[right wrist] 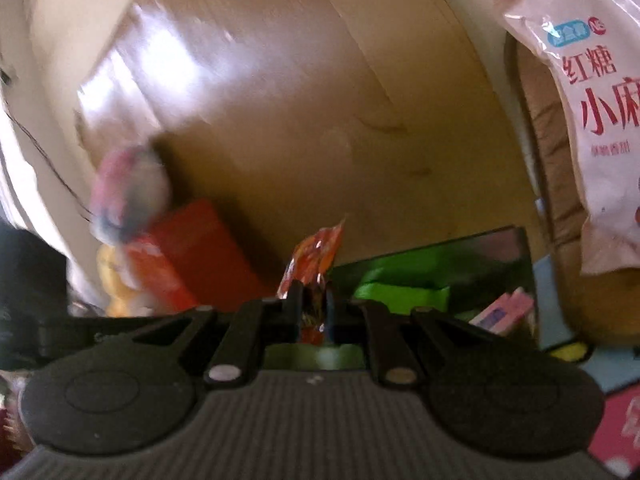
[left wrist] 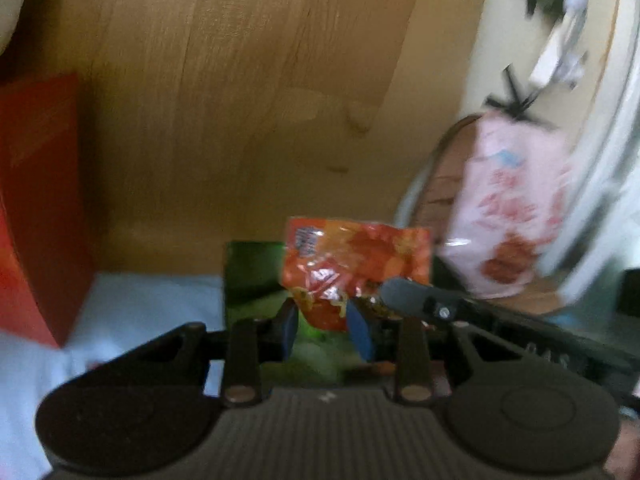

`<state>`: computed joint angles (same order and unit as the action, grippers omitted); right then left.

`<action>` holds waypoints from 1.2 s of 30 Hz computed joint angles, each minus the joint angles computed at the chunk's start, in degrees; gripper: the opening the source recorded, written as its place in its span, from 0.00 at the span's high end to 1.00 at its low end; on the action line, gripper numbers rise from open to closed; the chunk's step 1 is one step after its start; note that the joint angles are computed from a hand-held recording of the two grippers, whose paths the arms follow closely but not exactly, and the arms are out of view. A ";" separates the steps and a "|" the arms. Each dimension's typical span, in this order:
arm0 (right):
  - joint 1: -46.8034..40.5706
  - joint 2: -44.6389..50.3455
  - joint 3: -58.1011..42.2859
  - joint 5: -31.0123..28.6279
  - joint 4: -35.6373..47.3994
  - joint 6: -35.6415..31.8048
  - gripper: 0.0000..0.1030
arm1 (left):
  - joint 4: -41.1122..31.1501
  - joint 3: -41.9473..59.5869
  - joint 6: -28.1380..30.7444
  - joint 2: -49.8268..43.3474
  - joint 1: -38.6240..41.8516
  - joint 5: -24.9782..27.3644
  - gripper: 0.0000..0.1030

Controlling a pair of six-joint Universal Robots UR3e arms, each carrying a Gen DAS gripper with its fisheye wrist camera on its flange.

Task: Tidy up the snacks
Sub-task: 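Lift the red snack bag and drop it into the black box, then grasp the clear nut bag by its yellow edge with the left gripper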

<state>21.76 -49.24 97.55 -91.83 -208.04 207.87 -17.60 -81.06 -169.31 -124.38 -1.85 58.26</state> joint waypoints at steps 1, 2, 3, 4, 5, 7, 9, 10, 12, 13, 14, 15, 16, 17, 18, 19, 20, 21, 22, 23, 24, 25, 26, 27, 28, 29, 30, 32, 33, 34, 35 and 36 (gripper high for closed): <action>1.18 1.16 -1.99 -2.79 1.89 -1.85 0.81 | 1.52 0.40 -0.56 -0.85 -1.23 3.05 0.70; 2.21 2.27 -3.47 -5.45 2.98 -3.18 0.80 | 2.59 0.40 -0.99 -1.34 -1.69 4.60 0.69; 2.79 2.85 -3.70 -7.23 3.04 -4.02 0.77 | 4.00 -0.59 -1.40 -1.23 -1.63 4.89 0.69; 2.69 2.48 -2.51 -7.63 2.29 -4.25 0.65 | 4.92 -1.49 -2.06 -0.90 -1.16 4.32 0.66; 2.91 2.25 -1.75 -9.09 1.60 -3.90 0.57 | 6.44 -3.39 -3.34 -0.13 -0.09 2.88 0.62; 4.69 3.02 -3.84 -14.41 1.17 -2.56 0.50 | 9.16 -7.19 -5.84 1.86 1.64 1.02 0.61; 4.47 1.00 -0.44 -15.70 -2.15 -1.09 0.50 | 12.46 -12.48 -7.73 4.83 3.63 -0.93 0.61; 4.44 0.03 1.41 -16.08 -3.98 -0.35 0.50 | 14.47 -15.97 -8.24 6.74 4.82 -1.95 0.61; 4.81 -2.36 5.71 -16.93 -7.09 0.75 0.50 | 17.02 -21.38 -8.13 9.90 7.08 -3.61 0.60; 5.60 -3.23 6.64 -17.89 -7.32 1.68 0.50 | 19.00 -25.52 -7.74 12.01 8.52 -4.57 0.58; 6.11 -4.33 9.30 -17.95 -9.04 2.60 0.50 | 19.81 -28.76 -7.03 13.93 10.12 -5.59 0.56; 7.16 -4.99 10.97 -18.60 -9.86 3.75 0.50 | 20.90 -31.78 -6.63 15.34 11.09 -6.10 0.56; 8.97 -4.80 11.41 -19.93 -9.87 5.29 0.50 | 21.71 -35.18 -5.82 16.94 12.43 -7.04 0.55; 10.10 -5.48 13.31 -19.89 -10.31 6.75 0.50 | 21.65 -38.45 -4.58 18.56 14.04 -8.18 0.54; 11.16 -5.94 14.89 -19.42 -10.47 8.02 0.50 | 21.36 -40.94 -3.42 19.53 15.21 -8.90 0.54; 12.31 -6.06 16.28 -19.00 -10.50 9.13 0.50 | 20.51 -42.88 -2.20 20.37 16.22 -9.56 0.54; 14.26 -5.79 15.45 -19.80 -8.45 10.29 0.50 | 18.95 -44.78 -0.43 21.04 17.51 -10.52 0.53; 15.48 -5.40 15.51 -19.52 -7.06 10.87 0.50 | 17.66 -45.91 0.66 21.22 18.21 -10.97 0.53; 16.55 -4.50 13.17 -19.37 -3.94 11.32 0.50 | 15.91 -46.75 1.31 21.19 18.65 -11.16 0.53; 17.14 -4.42 12.76 -18.62 -2.26 11.59 0.50 | 13.51 -48.00 3.20 22.00 20.24 -12.41 0.53; 17.52 -3.81 11.79 -17.49 -0.53 12.19 0.50 | 12.53 -48.67 3.77 21.74 20.64 -13.20 0.53; 17.42 -3.40 10.78 -15.57 1.19 12.80 0.50 | 12.06 -49.01 3.90 21.42 20.72 -13.62 0.53; 17.28 -2.72 9.82 -13.28 2.29 13.12 0.50 | 12.02 -49.28 3.75 21.19 20.57 -13.64 0.53; 17.59 -2.23 9.11 -12.00 3.22 12.84 0.50 | 11.97 -49.62 3.66 21.07 20.41 -13.72 0.53; 18.16 -1.60 8.01 -11.66 4.72 12.38 0.50 | 12.28 -50.22 3.80 21.03 20.41 -14.07 0.56; 18.67 -0.91 6.61 -11.88 6.78 11.99 0.50 | 13.07 -51.17 3.95 21.31 20.31 -14.29 0.58; 19.89 0.19 5.48 -13.77 6.66 11.25 0.53 | 12.80 -51.59 4.44 21.57 20.21 -14.61 0.61; 21.41 -0.33 3.87 -15.37 10.34 9.92 0.65 | 11.07 -52.72 5.71 22.28 20.59 -16.04 0.70; 22.06 -0.11 3.82 -16.15 10.16 10.36 0.66 | 12.29 -54.02 5.61 22.85 20.78 -15.95 0.71; 22.55 -0.31 3.65 -16.67 10.62 10.62 0.67 | 12.28 -54.90 6.14 23.64 20.95 -15.95 0.71; 23.07 -0.53 3.85 -17.05 10.71 10.68 0.67 | 11.53 -56.13 7.01 24.96 21.54 -16.19 0.71; 23.71 -0.58 4.02 -17.61 10.62 10.78 0.67 | 10.86 -57.55 8.16 26.12 22.46 -16.69 0.71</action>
<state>45.47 -49.82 101.57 -109.44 -197.41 218.65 -6.75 -138.62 -161.16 -98.25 20.61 41.57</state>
